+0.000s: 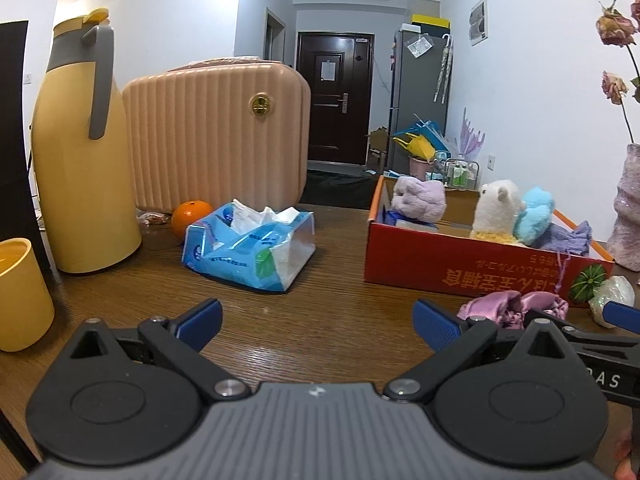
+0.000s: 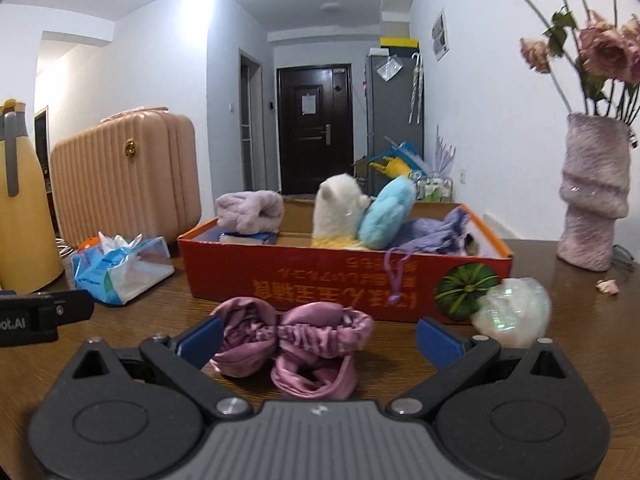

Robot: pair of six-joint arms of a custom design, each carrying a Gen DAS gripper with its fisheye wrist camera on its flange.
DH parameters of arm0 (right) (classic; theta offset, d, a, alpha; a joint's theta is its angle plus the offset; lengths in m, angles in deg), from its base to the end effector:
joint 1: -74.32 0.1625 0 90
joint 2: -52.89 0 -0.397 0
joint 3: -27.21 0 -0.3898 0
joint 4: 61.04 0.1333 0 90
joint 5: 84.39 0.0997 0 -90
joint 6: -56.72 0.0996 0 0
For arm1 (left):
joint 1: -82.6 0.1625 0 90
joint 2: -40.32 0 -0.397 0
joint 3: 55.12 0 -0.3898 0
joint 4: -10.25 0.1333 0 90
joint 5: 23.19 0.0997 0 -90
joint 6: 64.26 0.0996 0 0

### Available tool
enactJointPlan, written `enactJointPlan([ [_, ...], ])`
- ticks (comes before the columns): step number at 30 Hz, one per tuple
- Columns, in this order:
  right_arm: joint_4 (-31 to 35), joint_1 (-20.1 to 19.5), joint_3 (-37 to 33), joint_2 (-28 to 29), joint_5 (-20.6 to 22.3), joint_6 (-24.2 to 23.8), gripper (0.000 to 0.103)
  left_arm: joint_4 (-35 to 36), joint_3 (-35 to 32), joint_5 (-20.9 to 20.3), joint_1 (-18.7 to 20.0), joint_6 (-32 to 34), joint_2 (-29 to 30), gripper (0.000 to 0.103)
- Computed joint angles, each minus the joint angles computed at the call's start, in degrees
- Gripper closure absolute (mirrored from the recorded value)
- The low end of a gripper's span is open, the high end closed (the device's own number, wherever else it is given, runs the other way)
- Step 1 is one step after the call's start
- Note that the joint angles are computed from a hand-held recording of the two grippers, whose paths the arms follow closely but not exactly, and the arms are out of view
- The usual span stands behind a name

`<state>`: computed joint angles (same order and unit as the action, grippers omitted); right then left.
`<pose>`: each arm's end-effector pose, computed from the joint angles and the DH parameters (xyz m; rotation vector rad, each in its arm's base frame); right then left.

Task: Organize soft objects
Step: 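Grasp the pink satin scrunchie with the right gripper, then grasp the iridescent plastic bag with the left gripper while the right holds the scrunchie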

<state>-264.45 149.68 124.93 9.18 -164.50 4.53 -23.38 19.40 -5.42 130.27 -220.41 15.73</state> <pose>-0.0191 -0.6681 0.1573 0.8872 -2.2407 1.2607 -0.2442 -0.6069 -0.0748 0.1445 1.8690 -1.4093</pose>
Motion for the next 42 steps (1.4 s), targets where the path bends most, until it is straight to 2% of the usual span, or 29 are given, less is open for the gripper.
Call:
enactJointPlan([
  [4,1.1,1.1,-1.9,1.6,-1.6,1.0,0.000,-0.4,0.4,-0.1,0.6,0.5,-0.7,0.000],
  [9,2.5,3.2,-6.3,4.7,-8.2,3.4,0.000,0.6,0.4,0.1,1.2,-0.7,-1.2,0.000],
  [11,4.3,3.6,-8.1,5.5,-10.2,5.4,0.000,1.3,0.1,0.2,1.4,-1.2,-1.2,0.000],
  [15,7.9,4.0,-10.8,6.3,-11.5,9.2,0.000,2.6,-0.3,0.6,1.6,-1.9,-1.1,0.000],
  [18,13.7,4.1,-12.6,6.3,-12.1,11.0,0.003,3.3,-0.7,0.7,1.6,-2.2,-0.9,0.000],
  [20,17.9,3.8,-13.2,5.7,-11.2,12.5,0.017,3.4,-0.8,0.7,1.6,-2.2,-0.8,0.000],
  [21,19.0,3.7,-13.3,5.5,-10.7,13.1,0.020,3.4,-0.8,0.7,1.6,-2.2,-0.8,0.000],
  [23,20.9,3.3,-12.9,4.7,-8.7,13.0,0.046,3.0,-0.8,0.6,1.6,-1.9,-0.8,0.000],
  [24,22.0,3.1,-12.7,4.3,-7.8,13.2,0.049,2.8,-0.8,0.5,1.6,-1.7,-0.8,0.000],
  [26,22.1,2.8,-12.0,3.7,-6.5,12.7,0.062,2.2,-0.8,0.2,1.6,-1.3,-0.7,0.000],
  [27,21.9,2.7,-11.5,3.5,-6.0,12.3,0.065,1.8,-0.7,0.1,1.6,-1.1,-0.7,0.000],
  [29,21.0,2.6,-10.6,3.1,-5.3,11.8,0.091,0.4,-0.3,-0.1,1.5,0.0,-0.8,0.000],
  [35,17.4,1.3,-7.3,0.7,-1.4,8.3,0.091,-5.9,0.3,-0.8,0.9,5.9,-0.2,0.000],
  [42,10.4,-1.9,-2.9,-3.2,5.1,4.7,0.091,7.7,-9.4,-0.2,0.0,-5.6,5.5,0.000],
])
